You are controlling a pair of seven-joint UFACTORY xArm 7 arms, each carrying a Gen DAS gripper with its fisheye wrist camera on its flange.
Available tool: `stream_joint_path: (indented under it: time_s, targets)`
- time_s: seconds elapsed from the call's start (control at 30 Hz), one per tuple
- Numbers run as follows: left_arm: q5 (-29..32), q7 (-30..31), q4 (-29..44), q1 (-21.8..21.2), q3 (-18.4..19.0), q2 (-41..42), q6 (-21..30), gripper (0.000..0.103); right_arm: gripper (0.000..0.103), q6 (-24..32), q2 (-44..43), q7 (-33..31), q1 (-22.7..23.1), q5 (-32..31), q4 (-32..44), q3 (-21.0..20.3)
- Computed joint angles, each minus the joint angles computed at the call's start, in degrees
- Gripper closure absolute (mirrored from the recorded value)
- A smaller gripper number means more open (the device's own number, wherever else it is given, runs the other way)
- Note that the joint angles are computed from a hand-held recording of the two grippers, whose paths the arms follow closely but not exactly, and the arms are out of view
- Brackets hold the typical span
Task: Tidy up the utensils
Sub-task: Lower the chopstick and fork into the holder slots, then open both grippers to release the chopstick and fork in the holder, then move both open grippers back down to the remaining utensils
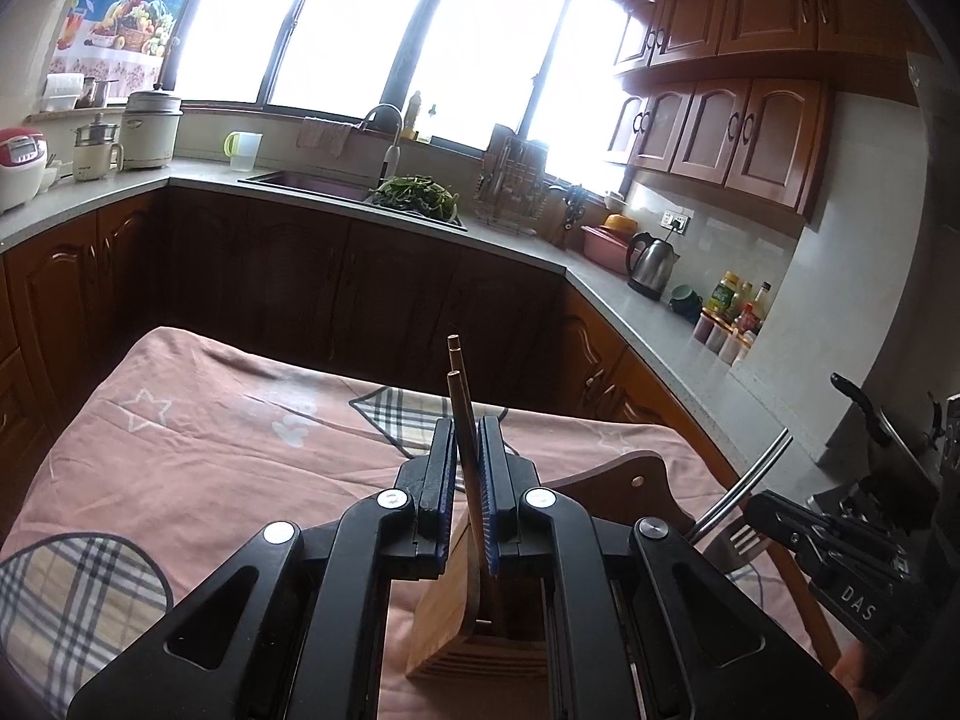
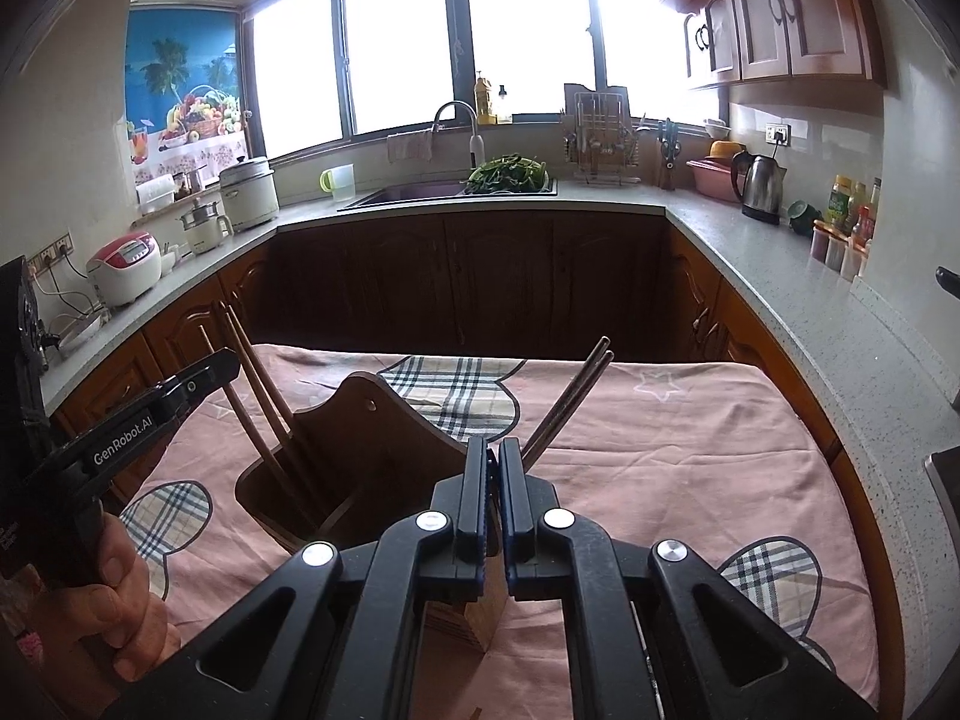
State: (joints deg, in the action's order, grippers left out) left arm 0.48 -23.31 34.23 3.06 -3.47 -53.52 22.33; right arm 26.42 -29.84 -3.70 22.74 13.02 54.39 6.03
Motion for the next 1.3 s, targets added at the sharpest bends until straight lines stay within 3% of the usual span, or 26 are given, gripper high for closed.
stream_joint_path:
  time_s: [0.07, 0.1, 0.17, 0.23, 0.37, 0.4, 0.47, 0.53, 0.6, 0.63, 0.67, 0.73, 1.07, 1.3]
  targets:
    - [-0.27, 0.29, 0.3, -0.63, 0.48, 0.1, 0.79, 0.087, 0.098, -0.3, -0.18, -0.16, 0.4, 0.45, -0.22, -0.25]
    - [-0.37, 0.39, 0.29, -0.76, 0.64, -0.06, 1.07, 0.074, 0.097, -0.76, -0.34, -0.38, 0.69, 0.86, -0.48, -0.55]
    - [-0.15, 0.09, -0.1, -0.13, 0.29, -0.95, 1.16, 0.058, 0.095, -1.78, -0.83, -0.52, 1.07, 1.59, -1.07, -1.02]
    - [-0.04, 0.22, -0.39, -0.08, 0.42, -2.01, 1.47, 0.058, 0.094, -2.47, -1.33, -0.42, 1.32, 2.22, -1.46, -1.37]
    - [-0.21, 0.64, -0.43, -0.36, 0.85, -4.19, 3.43, 0.044, 0.091, -4.07, -2.85, -0.73, 2.31, 3.67, -2.53, -2.49]
    - [-0.19, 0.72, -0.56, -0.34, 0.85, -5.05, 3.99, 0.04, 0.086, -4.59, -3.54, -0.87, 2.71, 4.23, -3.06, -2.91]
    - [0.03, 0.71, -0.95, 0.07, 0.62, -7.05, 5.3, 0.03, 0.062, -5.84, -5.35, -0.99, 3.46, 5.23, -4.19, -3.62]
    - [0.25, 0.69, -1.44, 0.42, 0.53, -9.45, 7.1, 0.024, 0.048, -7.42, -7.68, -1.06, 4.39, 6.28, -5.86, -4.43]
    - [0.35, 0.57, -1.83, 0.66, 0.49, -12.13, 9.97, 0.011, 0.037, -7.8, -10.15, -0.57, 4.96, 6.98, -7.38, -5.19]
    - [0.32, 0.46, -2.14, 0.72, 0.52, -13.64, 11.5, 0.008, 0.027, -7.88, -11.48, -0.23, 5.3, 7.41, -8.31, -5.6]
    - [0.26, 0.4, -2.67, 0.65, 0.61, -15.4, 12.82, 0.006, 0.017, -8.1, -12.89, 0.21, 5.59, 7.84, -9.4, -5.93]
    - [0.02, 0.51, -3.68, 0.15, 0.87, -19.0, 15.84, 0.006, 0.011, -8.2, -15.91, 1.33, 5.59, 8.18, -11.75, -6.25]
    - [-2.0, -1.7, -7.19, -1.35, 0.0, -34.75, 34.74, 0.004, 0.01, 0.71, -30.56, 7.56, 4.13, 7.68, -21.14, -6.12]
    - [-4.03, -4.55, -9.39, -2.96, -1.04, -44.23, 45.33, 0.004, 0.01, 8.54, -40.29, 10.86, 1.55, 5.95, -26.42, -5.32]
